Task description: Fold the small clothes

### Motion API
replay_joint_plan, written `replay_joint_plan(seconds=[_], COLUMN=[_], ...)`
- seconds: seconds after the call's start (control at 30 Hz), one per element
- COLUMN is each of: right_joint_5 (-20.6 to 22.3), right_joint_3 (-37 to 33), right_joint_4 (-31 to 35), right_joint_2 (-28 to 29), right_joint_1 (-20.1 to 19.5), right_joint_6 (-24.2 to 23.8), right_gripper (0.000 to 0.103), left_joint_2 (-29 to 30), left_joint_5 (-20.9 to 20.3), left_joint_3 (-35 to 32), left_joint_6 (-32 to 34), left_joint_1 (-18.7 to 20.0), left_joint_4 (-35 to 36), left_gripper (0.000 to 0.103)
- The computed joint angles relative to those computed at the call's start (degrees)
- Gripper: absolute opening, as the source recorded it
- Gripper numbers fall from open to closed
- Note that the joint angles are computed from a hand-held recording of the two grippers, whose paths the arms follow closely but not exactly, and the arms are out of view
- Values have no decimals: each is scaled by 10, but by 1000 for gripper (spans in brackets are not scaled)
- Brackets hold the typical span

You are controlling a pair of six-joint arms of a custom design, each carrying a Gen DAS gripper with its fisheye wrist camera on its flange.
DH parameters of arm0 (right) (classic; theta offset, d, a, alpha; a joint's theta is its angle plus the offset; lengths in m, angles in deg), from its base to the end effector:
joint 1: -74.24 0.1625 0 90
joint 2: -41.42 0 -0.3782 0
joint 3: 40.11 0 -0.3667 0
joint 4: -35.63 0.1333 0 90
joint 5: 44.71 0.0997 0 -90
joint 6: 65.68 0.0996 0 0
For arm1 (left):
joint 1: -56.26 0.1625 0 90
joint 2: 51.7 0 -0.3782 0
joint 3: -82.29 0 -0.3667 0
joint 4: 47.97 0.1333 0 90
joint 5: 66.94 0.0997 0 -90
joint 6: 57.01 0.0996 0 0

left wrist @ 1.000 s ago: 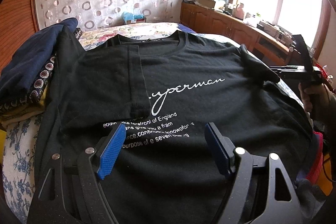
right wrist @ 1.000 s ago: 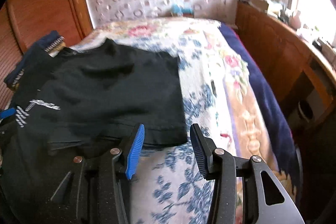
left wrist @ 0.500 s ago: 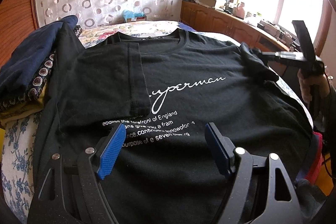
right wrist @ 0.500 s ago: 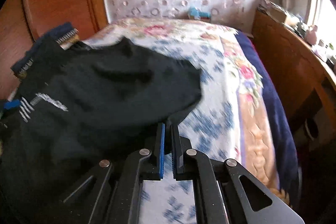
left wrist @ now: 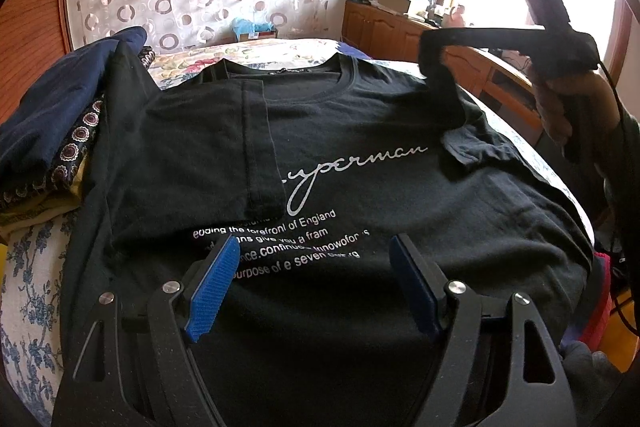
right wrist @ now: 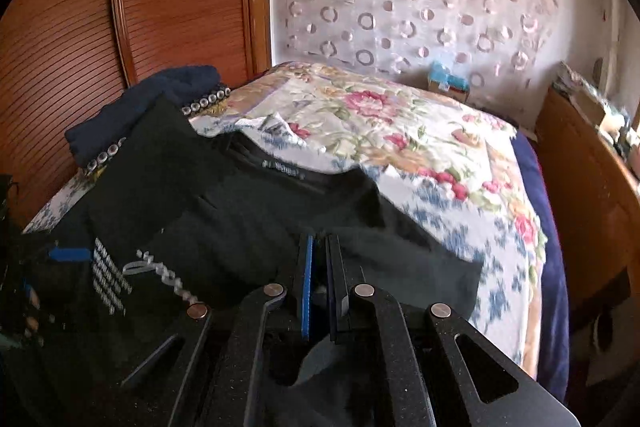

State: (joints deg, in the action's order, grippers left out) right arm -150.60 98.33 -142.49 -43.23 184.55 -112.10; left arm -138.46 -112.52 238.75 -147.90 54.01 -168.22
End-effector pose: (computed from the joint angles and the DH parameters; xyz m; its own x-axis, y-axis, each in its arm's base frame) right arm 0.2342 -0.3273 0.2203 -0.4511 -0.6913 0.5644 -0.8898 0.3970 -0.2250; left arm -0.1882 -0.1958 0.0779 -0.7788 0.0195 -0.6269 0.4604 0.6966 -0.5503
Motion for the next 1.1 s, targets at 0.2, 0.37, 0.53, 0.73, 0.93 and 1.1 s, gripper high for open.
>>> replay_joint_plan(seconds=[0.2,0.37,0.53,0.73,0.93,1.1], right_joint_5=[-15,-26,2,6,-29,-8], right_joint_3=[14,60,110,144,161,171], right_joint_4=[-51,-80,-28,-40,-138,-91], right_joint_2=[16,-4,-53,-32,31,-25], right_joint_1=[-5,-31,-62,-64,-64,-65], right_joint_6=[-12,-22,-30,-56,-98,-93], right_gripper=[42,42,41,37,6,4], left_joint_2=[-7,-8,-3,-13,-13,-13], left_joint_5=[1,1,6,4,4,7], left_joint_3=[4,3,-1,3,4,4], left_joint_6=[-3,-16,-24,-30,-28,-36], left_joint_1=[-4,-12,-18,-20,-19,-19], left_joint_4=[0,11,25,30,26,29], left_gripper=[78,78,78,78,78,78])
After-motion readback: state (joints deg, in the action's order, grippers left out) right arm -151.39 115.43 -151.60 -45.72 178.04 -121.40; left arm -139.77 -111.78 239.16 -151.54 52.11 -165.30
